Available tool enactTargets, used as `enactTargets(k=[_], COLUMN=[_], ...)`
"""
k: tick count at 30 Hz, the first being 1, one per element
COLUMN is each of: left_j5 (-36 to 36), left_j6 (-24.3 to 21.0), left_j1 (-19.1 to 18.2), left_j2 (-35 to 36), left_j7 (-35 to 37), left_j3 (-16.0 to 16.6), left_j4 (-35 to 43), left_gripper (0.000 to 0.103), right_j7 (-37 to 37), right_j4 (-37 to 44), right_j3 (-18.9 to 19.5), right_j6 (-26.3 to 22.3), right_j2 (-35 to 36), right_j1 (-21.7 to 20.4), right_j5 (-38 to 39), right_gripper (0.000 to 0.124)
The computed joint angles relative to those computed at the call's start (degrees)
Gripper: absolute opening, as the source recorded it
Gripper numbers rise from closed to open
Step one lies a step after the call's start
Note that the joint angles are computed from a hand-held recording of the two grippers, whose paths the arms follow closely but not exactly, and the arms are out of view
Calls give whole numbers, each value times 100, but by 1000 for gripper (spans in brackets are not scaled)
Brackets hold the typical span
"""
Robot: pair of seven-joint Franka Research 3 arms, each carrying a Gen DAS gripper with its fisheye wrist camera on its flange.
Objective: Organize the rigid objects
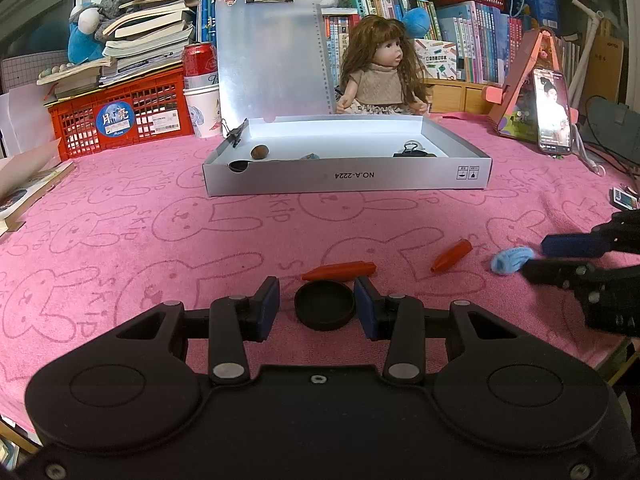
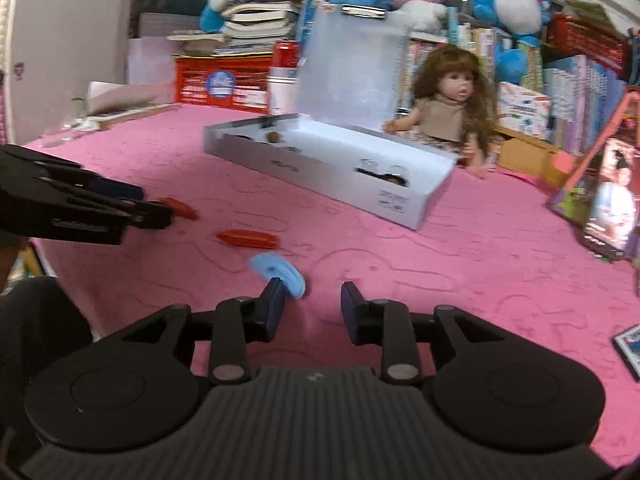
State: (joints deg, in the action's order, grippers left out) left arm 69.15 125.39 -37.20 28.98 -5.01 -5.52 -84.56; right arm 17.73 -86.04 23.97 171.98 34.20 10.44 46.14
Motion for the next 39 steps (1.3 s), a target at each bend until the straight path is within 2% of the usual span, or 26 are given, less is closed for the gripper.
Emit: enactTargets(k=[4, 6, 7, 9, 13, 16, 19, 24, 26, 29, 32, 39], left_j5=[-7, -7, -9, 0, 19, 28, 42, 65, 92, 129, 133, 78], left_j6=[11, 23, 42, 81, 119, 74, 11, -29, -34, -75, -159, -200], left_j1=[4, 8, 13, 24, 30, 14, -13, -41, -51, -78, -118, -142], left_j2=[-4, -10, -20, -45, -80, -68, -37, -6, 3, 29, 81, 120], left_j7=[-14, -26, -54, -110, -219, -250, -263, -277, -262, -238, -204, -136], left_j3=[2, 1, 1, 0, -14, -22, -19, -10, -4, 4, 12, 15], left_j4=[-9, -18, -31, -71, -121, -103, -62, -25, -19, 12, 88, 163], left_gripper=[40, 40, 40, 40, 40, 40, 40, 38, 36, 31, 30, 30], right_j7=[623, 639, 570, 235, -652, -1552, -1838, -1501, -1361, -1096, -809, -346], right_j4=[32, -29, -72, -159, -222, -163, -41, 47, 42, 21, 3, -161], right_j3=[-343, -143, 46, 694, 1852, 2776, 3499, 3477, 3273, 2976, 2581, 2623], right_j6=[327, 419, 456, 554, 751, 1279, 2082, 2560, 2516, 2383, 2231, 2274], right_j2=[37, 33, 31, 70, 276, 662, 1194, 1394, 1303, 1152, 972, 945], right_j1=[264, 100, -46, -529, -1287, -1723, -1878, -1624, -1489, -1326, -1106, -1187], right_j5=[-239, -258, -205, 135, 1050, 1539, 1303, 908, 874, 870, 863, 398], right_gripper=[49, 50, 51, 63, 68, 73, 74, 74, 74, 59, 44, 44])
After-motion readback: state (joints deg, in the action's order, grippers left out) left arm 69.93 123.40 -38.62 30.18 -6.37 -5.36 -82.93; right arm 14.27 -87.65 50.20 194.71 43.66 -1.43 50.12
